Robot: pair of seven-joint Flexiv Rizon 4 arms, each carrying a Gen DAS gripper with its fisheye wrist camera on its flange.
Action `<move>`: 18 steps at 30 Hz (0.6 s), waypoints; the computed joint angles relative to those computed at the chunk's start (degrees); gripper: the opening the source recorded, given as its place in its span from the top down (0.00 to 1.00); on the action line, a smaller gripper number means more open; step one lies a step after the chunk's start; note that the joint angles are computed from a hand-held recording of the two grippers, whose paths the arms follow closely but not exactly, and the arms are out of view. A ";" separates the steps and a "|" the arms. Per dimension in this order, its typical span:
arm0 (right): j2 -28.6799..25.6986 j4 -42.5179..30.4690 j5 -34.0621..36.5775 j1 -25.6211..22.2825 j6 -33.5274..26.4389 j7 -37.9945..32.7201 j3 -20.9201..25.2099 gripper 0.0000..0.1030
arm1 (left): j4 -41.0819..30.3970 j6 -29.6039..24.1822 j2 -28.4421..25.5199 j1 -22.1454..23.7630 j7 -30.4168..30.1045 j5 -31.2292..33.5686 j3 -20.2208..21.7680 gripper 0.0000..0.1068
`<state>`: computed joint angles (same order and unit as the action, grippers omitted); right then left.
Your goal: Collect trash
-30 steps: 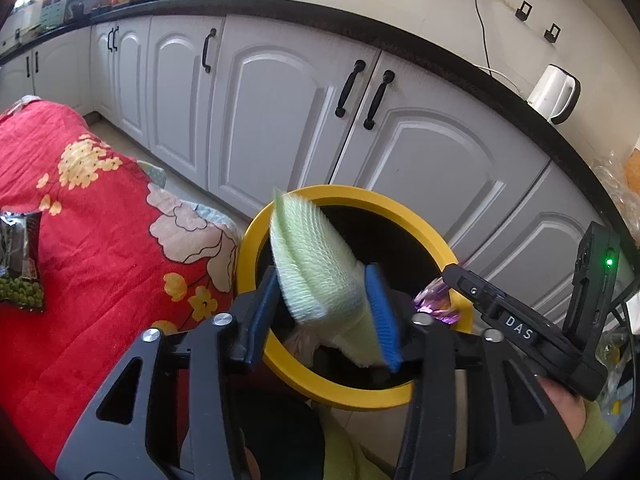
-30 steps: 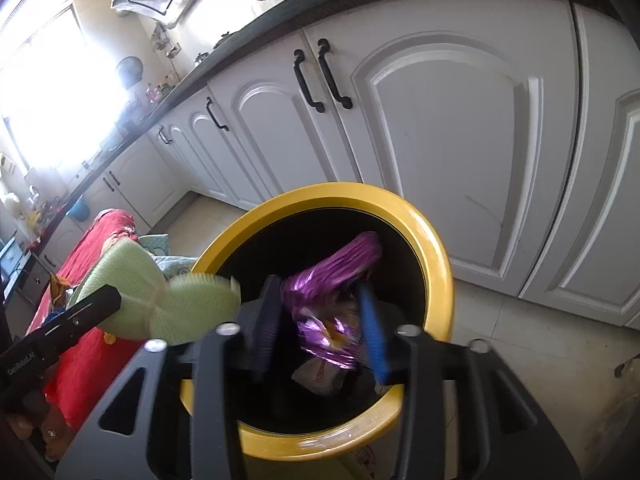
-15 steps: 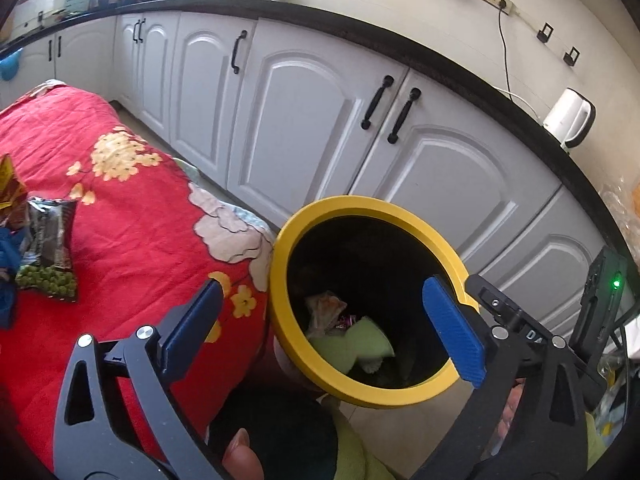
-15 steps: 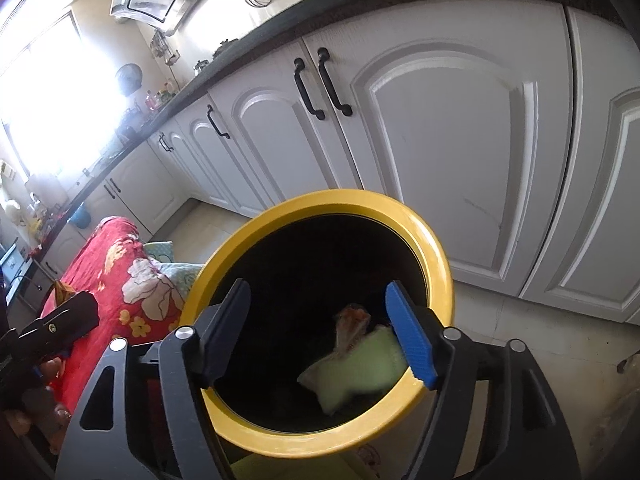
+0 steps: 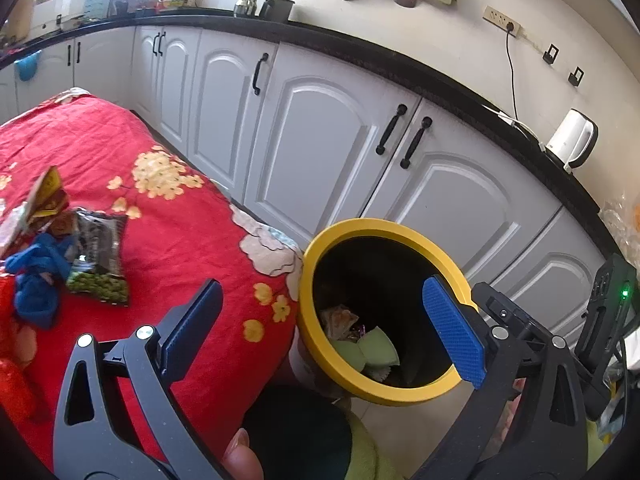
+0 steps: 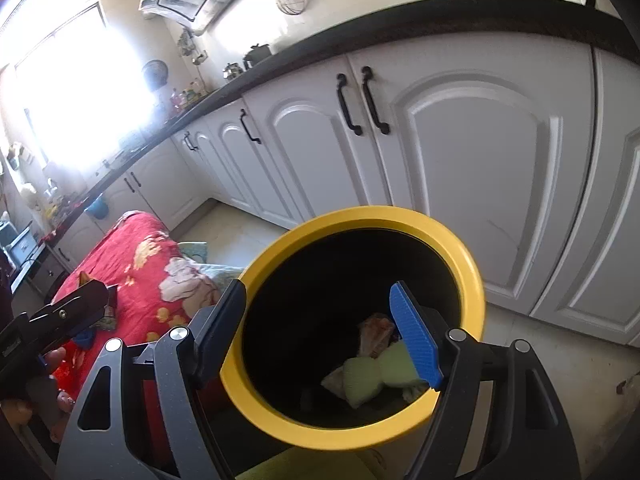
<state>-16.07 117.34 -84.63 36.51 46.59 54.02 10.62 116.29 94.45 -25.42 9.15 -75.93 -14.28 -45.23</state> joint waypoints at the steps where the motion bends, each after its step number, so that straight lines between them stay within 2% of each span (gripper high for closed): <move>1: -0.12 -0.43 -0.21 0.13 0.02 -0.42 0.00 0.30 | 0.20 0.17 0.29 0.35 -0.05 -0.02 -0.14 0.14; 8: -1.24 -3.40 -0.40 1.52 -0.33 -3.17 -0.15 0.30 | 2.70 2.23 2.17 6.55 -1.88 1.24 -4.56 0.14; 18: -4.01 -8.84 -1.65 3.65 1.56 -7.34 -1.18 0.30 | 5.50 4.62 5.22 15.67 -6.96 6.67 -9.54 0.14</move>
